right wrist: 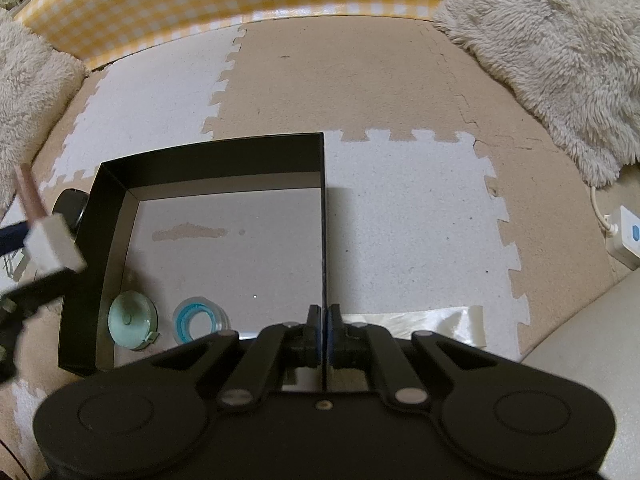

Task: Organize rigid objects
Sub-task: 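Carry the white block with the left gripper into the box and release, then move the left gripper back over the clear plastic case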

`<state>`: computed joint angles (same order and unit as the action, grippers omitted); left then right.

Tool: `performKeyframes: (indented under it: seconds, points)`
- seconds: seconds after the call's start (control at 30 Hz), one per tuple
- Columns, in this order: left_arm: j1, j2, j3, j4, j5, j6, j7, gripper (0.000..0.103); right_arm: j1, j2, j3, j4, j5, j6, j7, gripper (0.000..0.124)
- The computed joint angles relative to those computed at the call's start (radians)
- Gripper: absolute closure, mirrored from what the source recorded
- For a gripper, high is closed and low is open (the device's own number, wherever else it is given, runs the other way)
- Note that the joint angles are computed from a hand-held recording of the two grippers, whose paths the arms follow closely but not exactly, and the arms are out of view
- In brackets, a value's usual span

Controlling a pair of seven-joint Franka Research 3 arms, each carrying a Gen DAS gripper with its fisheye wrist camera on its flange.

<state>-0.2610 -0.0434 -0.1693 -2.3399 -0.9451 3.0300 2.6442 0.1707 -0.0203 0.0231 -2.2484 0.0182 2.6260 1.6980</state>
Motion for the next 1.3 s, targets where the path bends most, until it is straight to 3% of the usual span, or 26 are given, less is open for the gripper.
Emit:
performKeyframes:
  seconds: [0.23, 0.43, 0.57, 0.63, 0.73, 1.03, 1.3]
  points:
    - [0.032, 0.083, -0.050, 0.027, 0.132, 0.050, -0.030, 0.051, 0.001, 0.003, 0.000, 0.006, -0.003, -0.008, 0.001, 0.121]
    - [0.069, 0.130, -0.072, 0.010, 0.360, 0.115, -0.141, 0.051, 0.003, 0.009, 0.000, 0.015, -0.017, -0.022, 0.009, 0.121]
    - [0.156, 0.149, -0.164, 0.024, 0.299, 0.113, -0.079, 0.048, 0.004, 0.013, -0.001, 0.017, -0.016, -0.026, 0.005, 0.121]
    - [0.171, 0.144, -0.173, 0.018, 0.327, 0.105, -0.124, 0.039, 0.004, 0.015, -0.002, 0.019, -0.011, -0.029, 0.000, 0.121]
    - [0.207, 0.135, -0.207, 0.022, 0.296, 0.079, -0.112, 0.038, 0.005, 0.017, -0.002, 0.020, -0.013, -0.031, 0.000, 0.121]
    - [0.145, 0.093, -0.137, 0.031, 0.214, -0.032, -0.133, 0.023, 0.004, 0.016, -0.004, 0.019, -0.002, -0.028, -0.008, 0.121]
    - [0.085, 0.055, -0.079, 0.022, 0.181, -0.070, -0.164, 0.008, 0.004, 0.015, -0.003, 0.017, -0.003, -0.027, -0.005, 0.121]
